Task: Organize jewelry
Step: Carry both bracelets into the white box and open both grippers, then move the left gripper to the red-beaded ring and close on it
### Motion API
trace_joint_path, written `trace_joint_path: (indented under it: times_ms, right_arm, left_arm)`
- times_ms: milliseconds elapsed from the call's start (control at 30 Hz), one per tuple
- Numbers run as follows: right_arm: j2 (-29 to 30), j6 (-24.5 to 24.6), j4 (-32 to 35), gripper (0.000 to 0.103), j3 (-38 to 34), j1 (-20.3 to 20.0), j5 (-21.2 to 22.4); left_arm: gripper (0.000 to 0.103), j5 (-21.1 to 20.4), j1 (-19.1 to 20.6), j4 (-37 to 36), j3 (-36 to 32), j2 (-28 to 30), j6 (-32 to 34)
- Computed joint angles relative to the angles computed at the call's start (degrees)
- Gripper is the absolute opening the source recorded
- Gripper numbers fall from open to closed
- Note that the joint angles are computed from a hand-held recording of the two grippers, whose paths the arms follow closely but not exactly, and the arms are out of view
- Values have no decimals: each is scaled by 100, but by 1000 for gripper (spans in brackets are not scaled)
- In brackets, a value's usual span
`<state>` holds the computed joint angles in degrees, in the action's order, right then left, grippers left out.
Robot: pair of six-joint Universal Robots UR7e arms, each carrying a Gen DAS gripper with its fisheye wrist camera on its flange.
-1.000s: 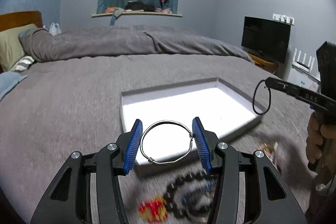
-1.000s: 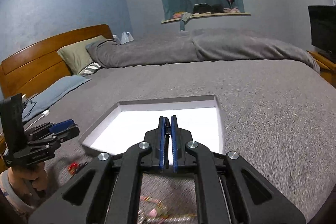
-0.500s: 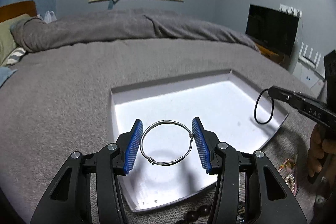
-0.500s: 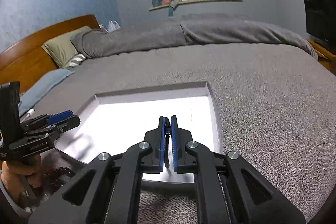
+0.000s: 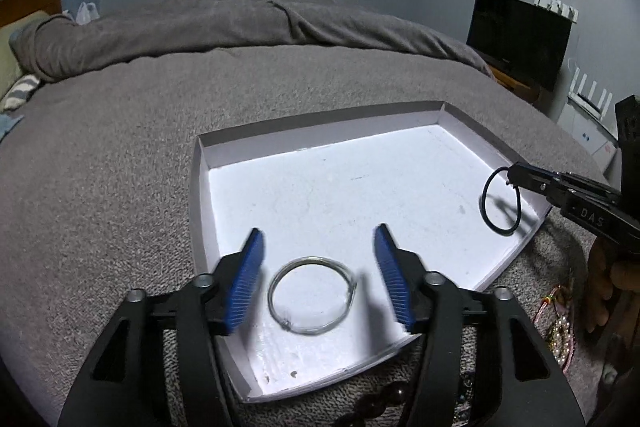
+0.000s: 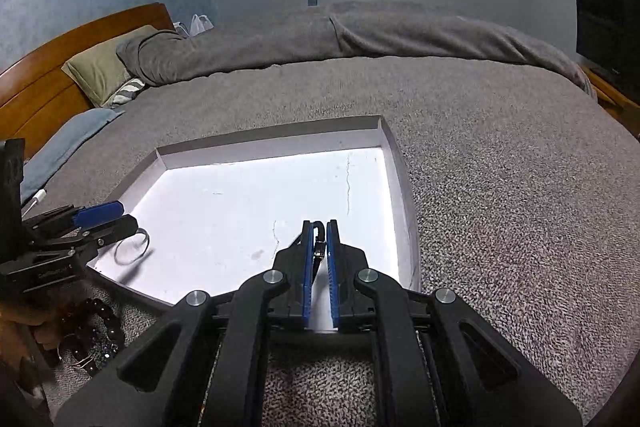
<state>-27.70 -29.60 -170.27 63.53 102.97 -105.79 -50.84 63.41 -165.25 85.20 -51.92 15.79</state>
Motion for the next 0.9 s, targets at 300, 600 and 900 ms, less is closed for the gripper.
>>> trace_joint_path:
  times_ms: [300,600,900]
  right_arm:
    - [-173,-33,-385,45,318,-33,190]
    - [-564,-81,-905,60,962,-82,432]
    - [-897,-219,-1246,65,1577,-131,479]
  left_arm:
    - [86,-70,-54,-492,258,-109,201]
    - [91,-34,-182,-1063,814,-383,323]
    - [91,-152,-239,-1248,1396,-802,373]
